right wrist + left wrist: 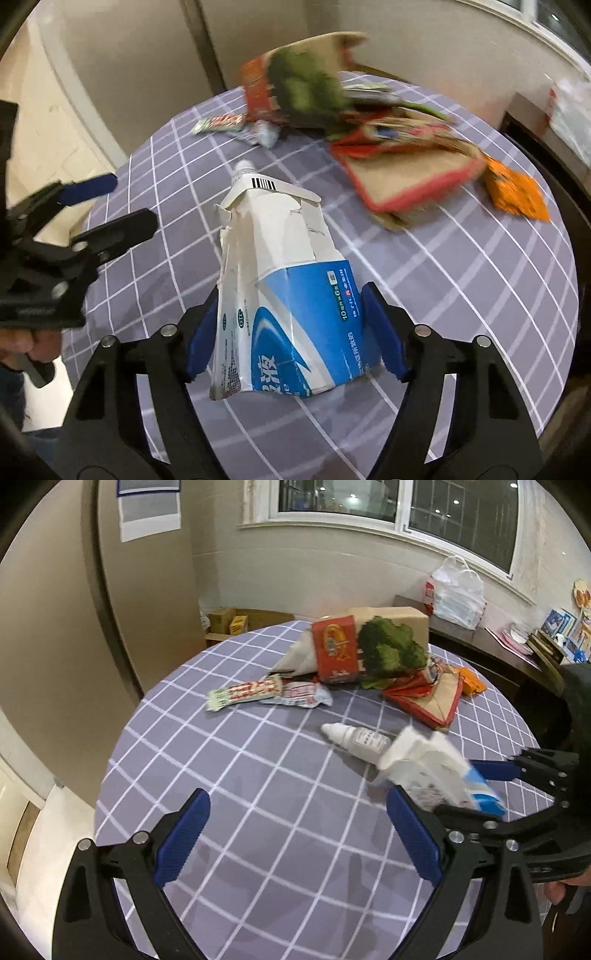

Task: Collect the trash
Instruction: 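Grasp the white-blue milk carton with the right gripper while the left grasps the white bottle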

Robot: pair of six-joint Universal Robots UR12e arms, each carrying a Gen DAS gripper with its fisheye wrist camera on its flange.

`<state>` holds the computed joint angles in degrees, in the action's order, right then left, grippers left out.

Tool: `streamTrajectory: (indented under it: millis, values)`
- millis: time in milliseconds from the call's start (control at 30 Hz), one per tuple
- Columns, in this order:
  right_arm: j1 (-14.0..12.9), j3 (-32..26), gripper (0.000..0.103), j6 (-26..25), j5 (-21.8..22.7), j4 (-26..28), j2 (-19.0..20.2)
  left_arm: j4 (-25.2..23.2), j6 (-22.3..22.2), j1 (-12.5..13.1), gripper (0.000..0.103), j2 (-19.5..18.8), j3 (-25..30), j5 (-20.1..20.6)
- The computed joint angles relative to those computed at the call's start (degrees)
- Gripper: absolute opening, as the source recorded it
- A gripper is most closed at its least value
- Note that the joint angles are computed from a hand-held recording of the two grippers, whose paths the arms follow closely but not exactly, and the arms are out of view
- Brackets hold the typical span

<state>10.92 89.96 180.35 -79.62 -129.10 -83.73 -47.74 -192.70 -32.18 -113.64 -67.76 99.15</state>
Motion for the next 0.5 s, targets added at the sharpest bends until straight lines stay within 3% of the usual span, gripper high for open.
streamTrajectory:
  millis: [167, 300, 500]
  values:
    - [-2.93, 3.53, 0.072, 4.67, 3.21, -3.51, -2.96, -1.55, 1.31, -0.52, 0.094, -2.75, 3.66, -1.23]
    - [-4.22, 5.16, 0.072, 6.96, 2.86, -5.29, -4.4, -3.2, 1.97, -0.91, 0.094, -5.25, 7.16, -1.09]
    - [-6.06, 6.89, 0.072, 9.0, 4.27, -7.4, -6.1, -7.16, 3.91, -1.46, 0.092, -9.15, 12.69, 1.36]
